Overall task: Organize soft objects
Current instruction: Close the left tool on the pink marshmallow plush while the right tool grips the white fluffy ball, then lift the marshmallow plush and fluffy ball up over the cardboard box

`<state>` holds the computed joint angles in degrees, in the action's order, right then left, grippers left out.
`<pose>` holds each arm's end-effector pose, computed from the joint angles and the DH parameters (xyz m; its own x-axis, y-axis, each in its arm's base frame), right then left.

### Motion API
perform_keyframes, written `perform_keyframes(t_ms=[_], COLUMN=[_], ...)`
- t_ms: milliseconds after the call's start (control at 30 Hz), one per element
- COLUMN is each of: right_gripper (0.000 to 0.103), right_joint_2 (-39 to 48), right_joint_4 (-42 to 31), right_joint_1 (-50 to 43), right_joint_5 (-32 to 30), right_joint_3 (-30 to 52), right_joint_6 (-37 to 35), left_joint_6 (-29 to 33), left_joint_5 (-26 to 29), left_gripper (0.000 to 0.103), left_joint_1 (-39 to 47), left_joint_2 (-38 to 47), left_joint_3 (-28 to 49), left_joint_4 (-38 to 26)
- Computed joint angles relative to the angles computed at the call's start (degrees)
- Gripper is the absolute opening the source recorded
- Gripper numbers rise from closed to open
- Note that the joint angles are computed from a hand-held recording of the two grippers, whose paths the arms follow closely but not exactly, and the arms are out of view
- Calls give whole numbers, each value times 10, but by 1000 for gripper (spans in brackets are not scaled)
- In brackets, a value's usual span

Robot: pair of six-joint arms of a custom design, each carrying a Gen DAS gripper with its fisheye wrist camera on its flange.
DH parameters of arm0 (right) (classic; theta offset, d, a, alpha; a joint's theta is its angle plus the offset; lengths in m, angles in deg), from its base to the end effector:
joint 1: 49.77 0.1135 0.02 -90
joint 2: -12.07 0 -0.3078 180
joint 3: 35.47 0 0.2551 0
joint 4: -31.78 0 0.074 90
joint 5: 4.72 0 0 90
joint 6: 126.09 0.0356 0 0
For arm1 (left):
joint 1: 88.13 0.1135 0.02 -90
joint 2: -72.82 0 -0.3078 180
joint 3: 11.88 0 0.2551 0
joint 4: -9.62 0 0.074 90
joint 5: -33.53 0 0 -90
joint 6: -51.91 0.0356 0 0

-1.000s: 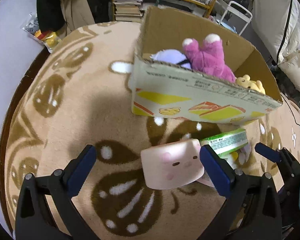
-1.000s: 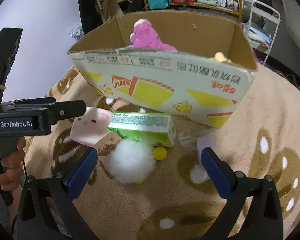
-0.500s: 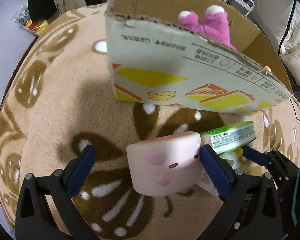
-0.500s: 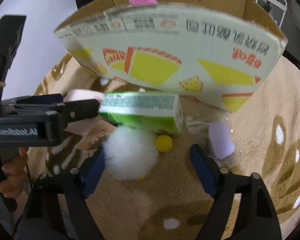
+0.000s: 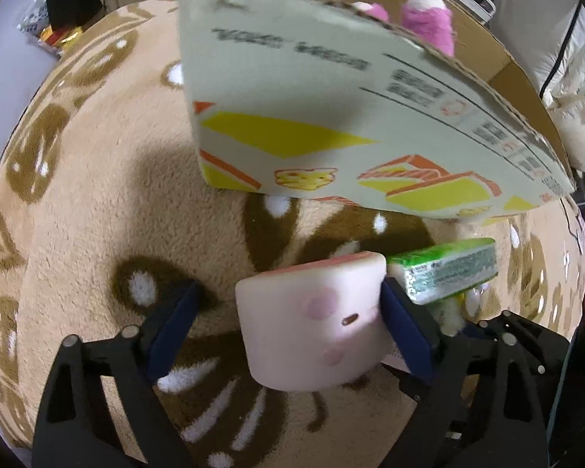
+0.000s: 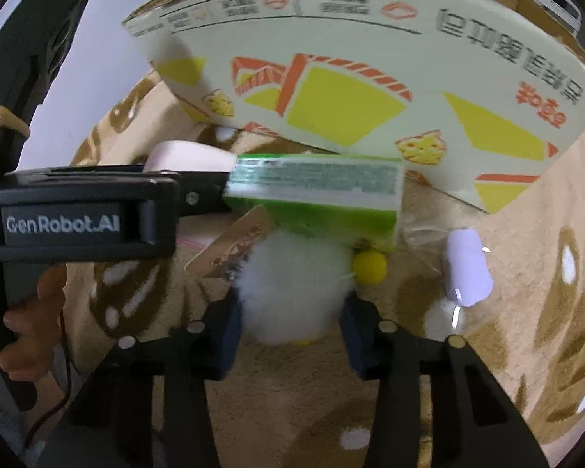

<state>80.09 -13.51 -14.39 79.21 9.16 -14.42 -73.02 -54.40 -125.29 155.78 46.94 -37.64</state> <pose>0.1435 0.1065 0.1957 -0.9300 -0.2101 -0.3015 -0.2837 0.9319 0.2258 0.1985 -0.1520 0.2108 -0.9701 0.0173 -0.2419 0.0699 0.9750 -0.2107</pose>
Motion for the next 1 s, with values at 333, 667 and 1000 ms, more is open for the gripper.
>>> perform_keyframes(t_ms=[333,667,1000], right_gripper=[36,34,34], right_joint_2=[-32,-102,-193], right_joint_4=[-16,-89,-163], right_joint_1=[-12,-55,-90], right_joint_5=[-14,-4,34], right_joint_3=[-5,5,51], right_joint_6=[0,-15,-28], left_joint_6=[-19,-45,-96], left_joint_5=[-28,-67,-133], left_gripper=[47,35,35], left_joint_1=[-53,-96,-148], left_joint_2=[-12,-46,-104], left_joint_3=[7,7,12], left_joint_4=[-7,-34,-81])
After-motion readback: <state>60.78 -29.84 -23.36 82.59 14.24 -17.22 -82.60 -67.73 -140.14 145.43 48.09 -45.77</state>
